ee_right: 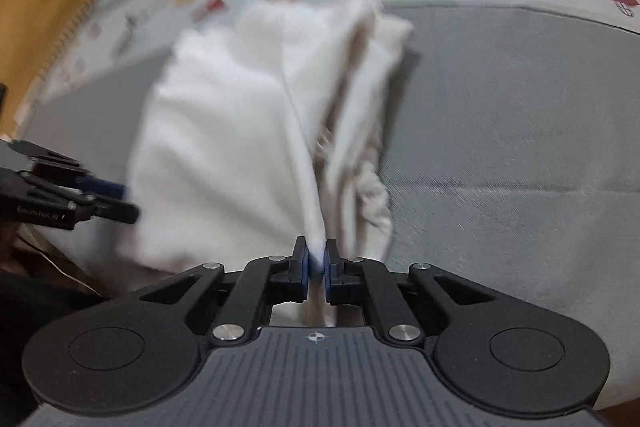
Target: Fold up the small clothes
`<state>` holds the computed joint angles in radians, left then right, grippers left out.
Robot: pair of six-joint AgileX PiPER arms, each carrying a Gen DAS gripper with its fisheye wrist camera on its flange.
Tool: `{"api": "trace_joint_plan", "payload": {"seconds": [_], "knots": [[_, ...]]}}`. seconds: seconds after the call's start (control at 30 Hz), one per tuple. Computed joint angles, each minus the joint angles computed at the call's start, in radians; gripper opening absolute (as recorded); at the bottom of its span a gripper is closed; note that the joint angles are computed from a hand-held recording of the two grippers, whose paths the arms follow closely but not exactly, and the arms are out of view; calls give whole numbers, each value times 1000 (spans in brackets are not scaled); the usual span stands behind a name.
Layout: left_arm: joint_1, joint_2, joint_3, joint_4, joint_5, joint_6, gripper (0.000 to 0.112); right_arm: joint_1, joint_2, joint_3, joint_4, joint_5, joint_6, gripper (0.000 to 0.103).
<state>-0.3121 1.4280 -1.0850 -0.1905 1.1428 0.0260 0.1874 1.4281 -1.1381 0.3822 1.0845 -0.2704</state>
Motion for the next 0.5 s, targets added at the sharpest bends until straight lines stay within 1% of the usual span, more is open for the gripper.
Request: {"api": "trace_joint_plan", "payload": {"seconds": [0.07, 0.1, 0.17, 0.23, 0.33, 0.37, 0.43, 0.47, 0.5], "knots": [[18, -5, -10, -14, 7, 24, 33, -7, 21, -22, -27, 12, 44, 15], [35, -13, -17, -26, 7, 27, 33, -19, 14, -25, -15, 11, 41, 15], [73, -41, -26, -65, -8, 44, 33, -60, -26, 3, 60, 2, -36, 16], [121, -66, -25, -132, -22, 89, 34, -100, -19, 2, 127, 43, -109, 17], [119, -72, -22, -178, -32, 124, 34, -76, 4, 8, 56, 90, -120, 18], [97, -70, -14, -177, -34, 126, 34, -64, 5, 12, 38, 98, -133, 18], [46, -44, 1, -149, -26, 133, 34, -55, -6, 15, 29, 106, -165, 7], [17, -27, 5, -119, -13, 131, 34, -69, -17, 20, 32, 109, -174, 5], [-14, -11, 1, -85, 1, 123, 33, -93, -16, 17, 47, 116, -181, 5]]}}
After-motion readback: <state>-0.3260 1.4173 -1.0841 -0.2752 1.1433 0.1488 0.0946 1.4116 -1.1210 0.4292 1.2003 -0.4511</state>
